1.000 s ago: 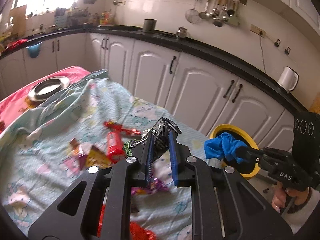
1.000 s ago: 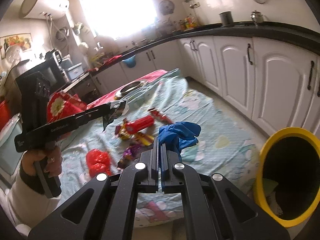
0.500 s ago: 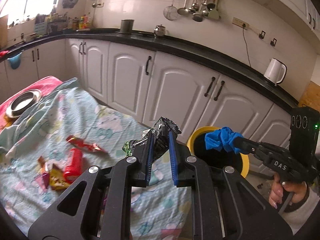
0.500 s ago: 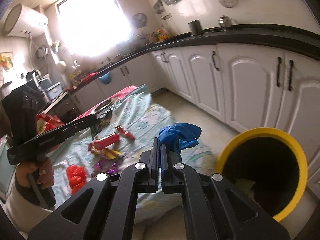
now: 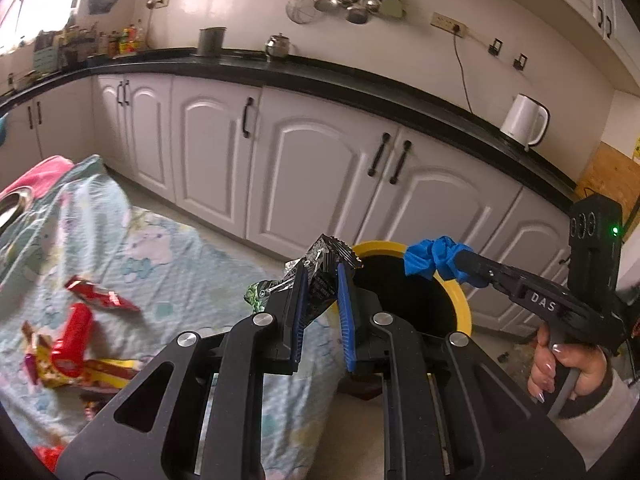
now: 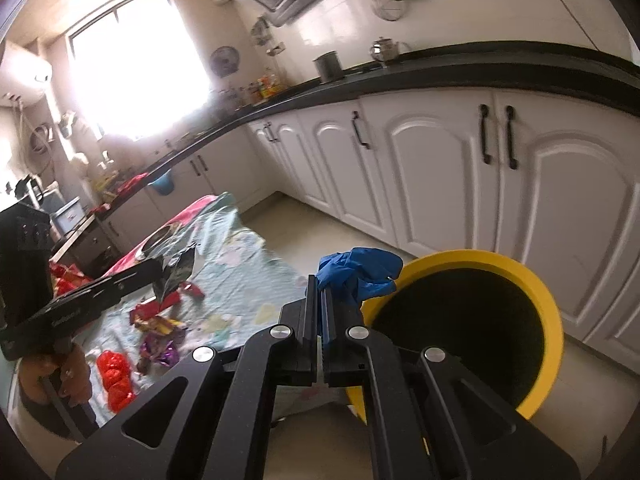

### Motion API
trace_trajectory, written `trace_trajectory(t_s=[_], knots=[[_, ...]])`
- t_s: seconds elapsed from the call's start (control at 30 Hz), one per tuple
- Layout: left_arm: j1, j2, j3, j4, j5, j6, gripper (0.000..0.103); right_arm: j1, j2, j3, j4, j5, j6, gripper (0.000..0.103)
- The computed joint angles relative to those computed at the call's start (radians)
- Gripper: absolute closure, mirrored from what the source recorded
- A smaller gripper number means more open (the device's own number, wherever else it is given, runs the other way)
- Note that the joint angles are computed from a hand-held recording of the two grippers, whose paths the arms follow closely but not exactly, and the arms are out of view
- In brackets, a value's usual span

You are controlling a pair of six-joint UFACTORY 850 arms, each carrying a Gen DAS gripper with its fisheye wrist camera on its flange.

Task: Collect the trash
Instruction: 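Carry the blue bag and black wrapper over the bin with both tools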

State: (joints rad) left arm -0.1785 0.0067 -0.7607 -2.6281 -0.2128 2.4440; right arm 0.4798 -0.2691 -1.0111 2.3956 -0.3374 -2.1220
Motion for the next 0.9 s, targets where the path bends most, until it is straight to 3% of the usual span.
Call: trace_trajectory(t_s=[0.6, 0.9], knots=[[-0.11, -0.167, -0.101, 0.071, 0.022, -0.055, 0.093, -0.09, -0.029, 0.029, -0.014, 0.033, 0.079, 0.101], [-0.143, -0.251, -0.157, 0.222, 0.033, -0.194, 0.093, -0.12, -0.05, 0.039, -0.085, 0.039, 0.169, 0.101]])
